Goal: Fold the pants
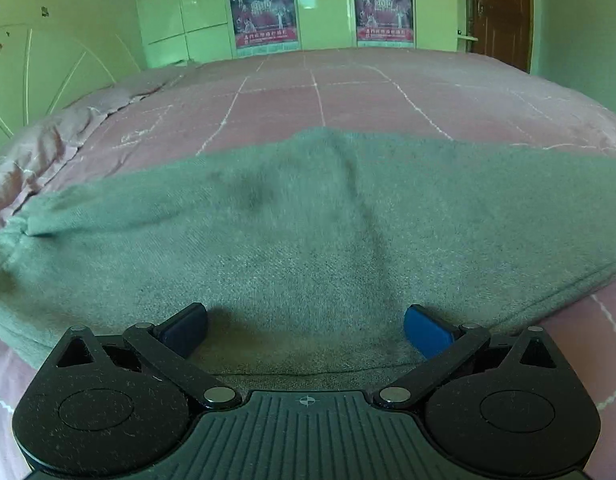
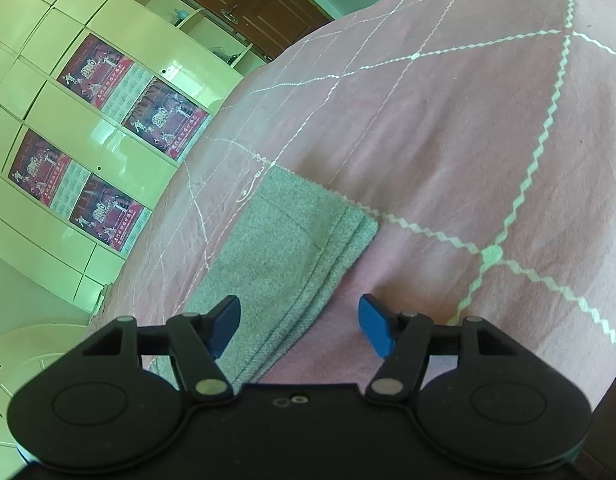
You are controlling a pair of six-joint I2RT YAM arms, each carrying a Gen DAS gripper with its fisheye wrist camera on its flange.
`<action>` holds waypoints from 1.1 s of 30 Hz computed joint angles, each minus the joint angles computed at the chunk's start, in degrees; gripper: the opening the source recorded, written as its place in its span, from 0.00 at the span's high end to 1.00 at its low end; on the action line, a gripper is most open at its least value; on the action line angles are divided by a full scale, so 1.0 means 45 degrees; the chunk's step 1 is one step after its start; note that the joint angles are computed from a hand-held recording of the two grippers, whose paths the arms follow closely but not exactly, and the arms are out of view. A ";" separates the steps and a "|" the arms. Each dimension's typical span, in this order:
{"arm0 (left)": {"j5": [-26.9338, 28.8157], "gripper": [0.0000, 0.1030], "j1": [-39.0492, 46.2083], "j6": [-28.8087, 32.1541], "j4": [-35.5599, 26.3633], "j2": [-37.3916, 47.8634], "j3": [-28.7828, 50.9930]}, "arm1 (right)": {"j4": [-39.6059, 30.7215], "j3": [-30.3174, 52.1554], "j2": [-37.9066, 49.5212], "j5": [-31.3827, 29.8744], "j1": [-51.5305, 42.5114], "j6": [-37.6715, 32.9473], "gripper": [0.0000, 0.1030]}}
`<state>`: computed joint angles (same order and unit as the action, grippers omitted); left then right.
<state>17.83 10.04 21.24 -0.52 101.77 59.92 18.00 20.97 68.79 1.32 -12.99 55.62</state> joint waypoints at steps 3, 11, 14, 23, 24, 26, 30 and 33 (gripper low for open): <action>-0.0232 0.00 -0.0122 -0.1044 -0.0569 0.0112 0.0658 | -0.0152 -0.0017 -0.0180 -0.0238 -0.0182 -0.0035 0.44; 0.1527 0.00 -0.0782 -0.3730 0.0118 -0.1756 -0.1087 | 0.1277 -0.0762 -0.0146 0.0350 -0.0186 0.0340 0.47; 0.1105 0.00 -0.2669 -0.4046 0.0639 -0.2373 -0.1988 | 0.1172 -0.0662 -0.0128 0.0281 -0.0053 0.0145 0.47; -0.1613 0.00 -0.7346 -0.5533 0.0202 -0.1805 -0.1238 | 0.2671 -0.1304 0.0211 -0.0248 -0.0362 0.0216 0.49; -0.1867 0.00 -0.7514 -0.5673 0.0128 -0.1834 -0.1184 | 0.2876 -0.1375 0.0280 -0.0321 -0.0432 0.0277 0.50; -0.1848 0.00 -0.7712 -0.5805 0.0052 -0.1896 -0.1150 | 0.2960 -0.1331 0.0383 -0.0273 -0.0396 0.0284 0.50; -0.2953 0.00 -0.8400 -0.5141 -0.0080 -0.1561 -0.1108 | 0.2991 -0.1152 0.0569 -0.0148 -0.0204 0.0184 0.49; -0.3436 0.00 -0.8623 -0.4972 0.0132 -0.1720 -0.1368 | 0.3789 -0.1440 0.0648 -0.0571 -0.0479 0.0429 0.50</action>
<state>2.37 -28.76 -1.14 0.07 94.03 53.76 35.05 14.49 71.70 -1.25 -15.15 57.55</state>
